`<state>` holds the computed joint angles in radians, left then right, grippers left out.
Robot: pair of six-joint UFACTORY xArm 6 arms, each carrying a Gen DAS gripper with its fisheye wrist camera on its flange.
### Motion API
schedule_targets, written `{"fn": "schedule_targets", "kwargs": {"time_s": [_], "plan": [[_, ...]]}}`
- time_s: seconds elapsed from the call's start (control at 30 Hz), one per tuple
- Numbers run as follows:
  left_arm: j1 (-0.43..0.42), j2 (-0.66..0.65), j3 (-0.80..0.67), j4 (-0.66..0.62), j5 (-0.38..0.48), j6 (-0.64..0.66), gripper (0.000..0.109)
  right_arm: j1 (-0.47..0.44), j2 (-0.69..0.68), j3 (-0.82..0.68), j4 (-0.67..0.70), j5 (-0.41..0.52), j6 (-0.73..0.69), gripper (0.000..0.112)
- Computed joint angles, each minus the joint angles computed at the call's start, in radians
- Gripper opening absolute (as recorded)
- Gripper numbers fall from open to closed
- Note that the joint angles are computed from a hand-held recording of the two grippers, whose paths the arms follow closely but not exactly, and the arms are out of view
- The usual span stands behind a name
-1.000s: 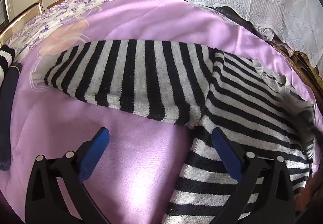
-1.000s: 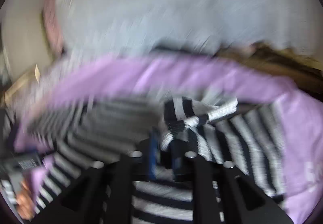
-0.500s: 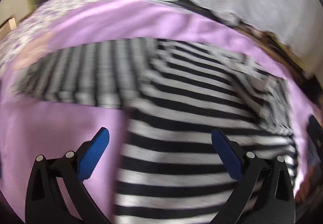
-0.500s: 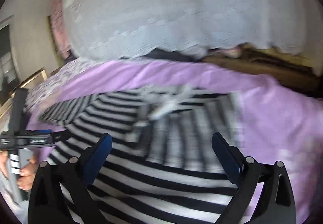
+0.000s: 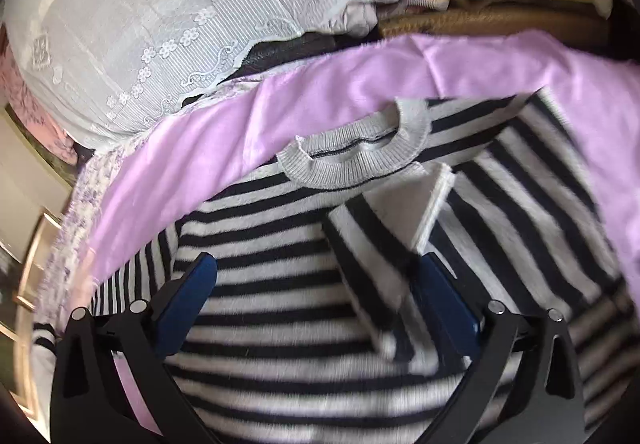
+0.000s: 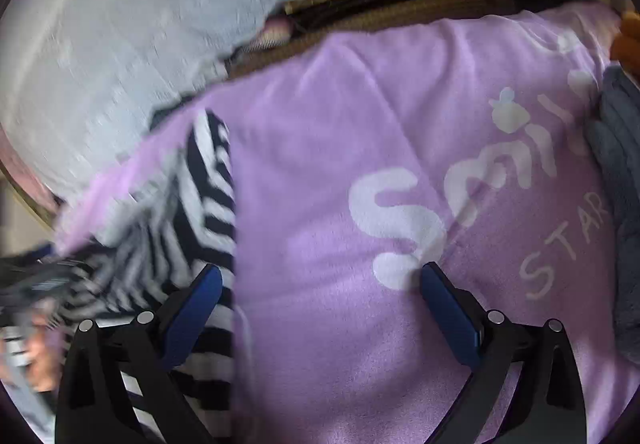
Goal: Fold small clothes
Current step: 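Open the right tool to release the sleeve and withdraw, then grasp the folded cuff with the left tool and lay it flat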
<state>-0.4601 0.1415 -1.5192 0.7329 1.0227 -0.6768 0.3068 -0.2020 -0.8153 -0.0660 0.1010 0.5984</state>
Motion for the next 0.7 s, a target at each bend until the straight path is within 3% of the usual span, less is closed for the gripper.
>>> {"fn": "schedule_targets", "kwargs": {"time_s": [0.07,0.1,0.13,0.2,0.3,0.37,0.43,0.53,0.57,0.63,0.7], "plan": [[0.005,0.059,-0.051,0.006,0.021,0.015,0.094,0.000,-0.007,0.005,0.031,0.000,-0.016,0.100],[0.009,0.058,-0.039,0.011,0.012,0.002,0.074,-0.001,-0.015,0.004,-0.005,0.010,0.010,0.100],[0.023,0.047,-0.020,-0.020,-0.010,0.011,0.063,0.002,-0.017,-0.001,-0.052,0.014,0.042,0.100],[0.087,0.007,0.045,-0.197,-0.119,0.068,0.022,0.035,-0.008,-0.048,-0.064,0.043,0.008,0.100],[0.151,-0.082,0.165,-0.332,-0.243,0.101,0.012,0.089,0.056,-0.177,-0.005,0.095,-0.091,0.100],[0.182,-0.143,0.244,-0.391,-0.317,0.111,0.012,0.118,0.116,-0.274,0.089,0.107,-0.188,0.100],[0.210,-0.191,0.311,-0.478,-0.387,0.141,0.012,0.154,0.203,-0.397,0.298,0.117,-0.386,0.100],[0.220,-0.205,0.341,-0.479,-0.383,0.153,0.012,0.174,0.340,-0.581,0.516,0.223,-0.564,0.100],[0.224,-0.209,0.351,-0.483,-0.386,0.153,0.013,0.171,0.373,-0.613,0.510,0.245,-0.551,0.099],[0.234,-0.213,0.376,-0.497,-0.413,0.152,0.020,0.149,0.428,-0.628,0.372,0.267,-0.481,0.099],[0.240,-0.218,0.389,-0.462,-0.426,0.114,0.048,0.120,0.455,-0.619,0.173,0.287,-0.380,0.099]]}}
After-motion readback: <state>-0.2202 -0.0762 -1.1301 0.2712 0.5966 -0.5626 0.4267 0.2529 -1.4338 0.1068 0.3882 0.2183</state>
